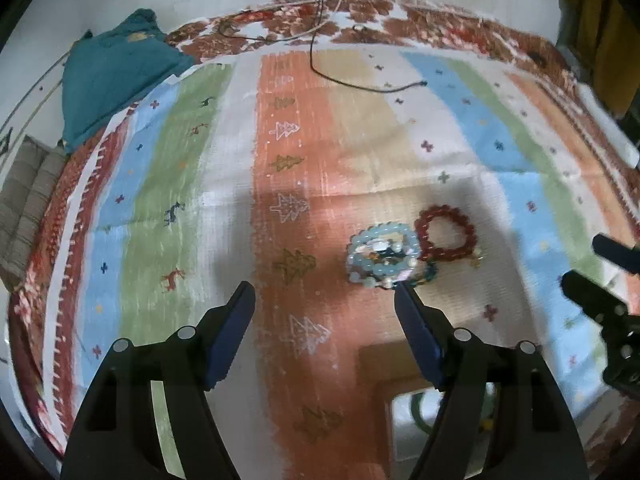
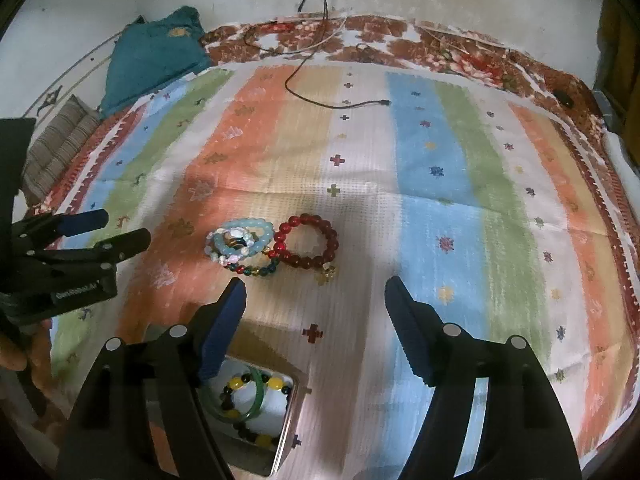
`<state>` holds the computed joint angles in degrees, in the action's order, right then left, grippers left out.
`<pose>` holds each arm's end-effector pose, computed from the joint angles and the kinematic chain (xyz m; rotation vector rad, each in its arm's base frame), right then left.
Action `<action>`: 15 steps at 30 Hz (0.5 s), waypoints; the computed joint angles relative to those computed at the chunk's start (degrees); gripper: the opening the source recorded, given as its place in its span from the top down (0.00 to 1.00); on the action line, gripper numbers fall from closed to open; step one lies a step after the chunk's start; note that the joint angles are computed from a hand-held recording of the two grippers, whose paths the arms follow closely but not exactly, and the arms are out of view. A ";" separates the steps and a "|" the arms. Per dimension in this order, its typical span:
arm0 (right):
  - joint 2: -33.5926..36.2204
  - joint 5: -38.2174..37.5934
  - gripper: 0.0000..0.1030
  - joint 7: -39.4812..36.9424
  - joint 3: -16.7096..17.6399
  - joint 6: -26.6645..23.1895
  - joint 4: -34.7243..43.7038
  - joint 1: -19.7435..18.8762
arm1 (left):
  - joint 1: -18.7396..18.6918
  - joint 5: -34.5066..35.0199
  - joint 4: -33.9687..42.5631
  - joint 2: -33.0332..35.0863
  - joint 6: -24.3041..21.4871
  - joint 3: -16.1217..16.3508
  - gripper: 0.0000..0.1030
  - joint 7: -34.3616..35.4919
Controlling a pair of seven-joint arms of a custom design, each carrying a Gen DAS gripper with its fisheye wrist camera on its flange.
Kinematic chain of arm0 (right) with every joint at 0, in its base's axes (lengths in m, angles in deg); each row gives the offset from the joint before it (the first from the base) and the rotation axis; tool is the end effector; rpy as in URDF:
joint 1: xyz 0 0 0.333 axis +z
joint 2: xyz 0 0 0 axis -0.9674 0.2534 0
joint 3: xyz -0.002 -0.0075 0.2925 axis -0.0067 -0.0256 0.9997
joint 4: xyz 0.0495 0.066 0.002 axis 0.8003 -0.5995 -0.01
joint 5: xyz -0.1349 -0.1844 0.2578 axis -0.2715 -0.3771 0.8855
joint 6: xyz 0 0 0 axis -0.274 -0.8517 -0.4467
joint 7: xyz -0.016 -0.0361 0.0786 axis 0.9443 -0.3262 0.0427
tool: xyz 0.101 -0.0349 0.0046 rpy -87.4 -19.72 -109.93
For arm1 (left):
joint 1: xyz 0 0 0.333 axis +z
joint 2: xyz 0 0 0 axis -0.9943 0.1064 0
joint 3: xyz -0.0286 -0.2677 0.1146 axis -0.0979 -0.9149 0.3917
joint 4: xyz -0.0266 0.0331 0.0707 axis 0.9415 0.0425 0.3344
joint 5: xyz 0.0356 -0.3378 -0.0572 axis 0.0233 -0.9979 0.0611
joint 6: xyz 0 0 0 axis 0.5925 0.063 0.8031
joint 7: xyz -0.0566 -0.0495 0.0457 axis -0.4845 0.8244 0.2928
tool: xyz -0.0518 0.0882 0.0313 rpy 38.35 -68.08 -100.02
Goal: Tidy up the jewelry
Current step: 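Move both tools back to the remaining bracelets on the cloth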
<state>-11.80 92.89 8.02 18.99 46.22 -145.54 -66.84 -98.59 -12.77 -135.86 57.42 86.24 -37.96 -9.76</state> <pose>0.4797 0.0504 0.5653 -2.3256 1.2455 -0.2973 0.4257 -0.2500 0.5471 -2.1838 1.6333 -0.3599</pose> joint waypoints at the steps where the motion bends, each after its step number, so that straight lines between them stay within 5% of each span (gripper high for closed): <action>1: 0.48 -0.22 0.30 0.17 0.12 -0.01 0.33 0.02 | 0.05 0.02 0.29 0.64 -0.24 0.09 0.30 0.50; 15: 6.77 -3.02 0.25 2.05 1.72 0.22 4.47 -0.09 | 0.50 -1.10 2.27 5.14 -0.17 1.72 0.30 2.83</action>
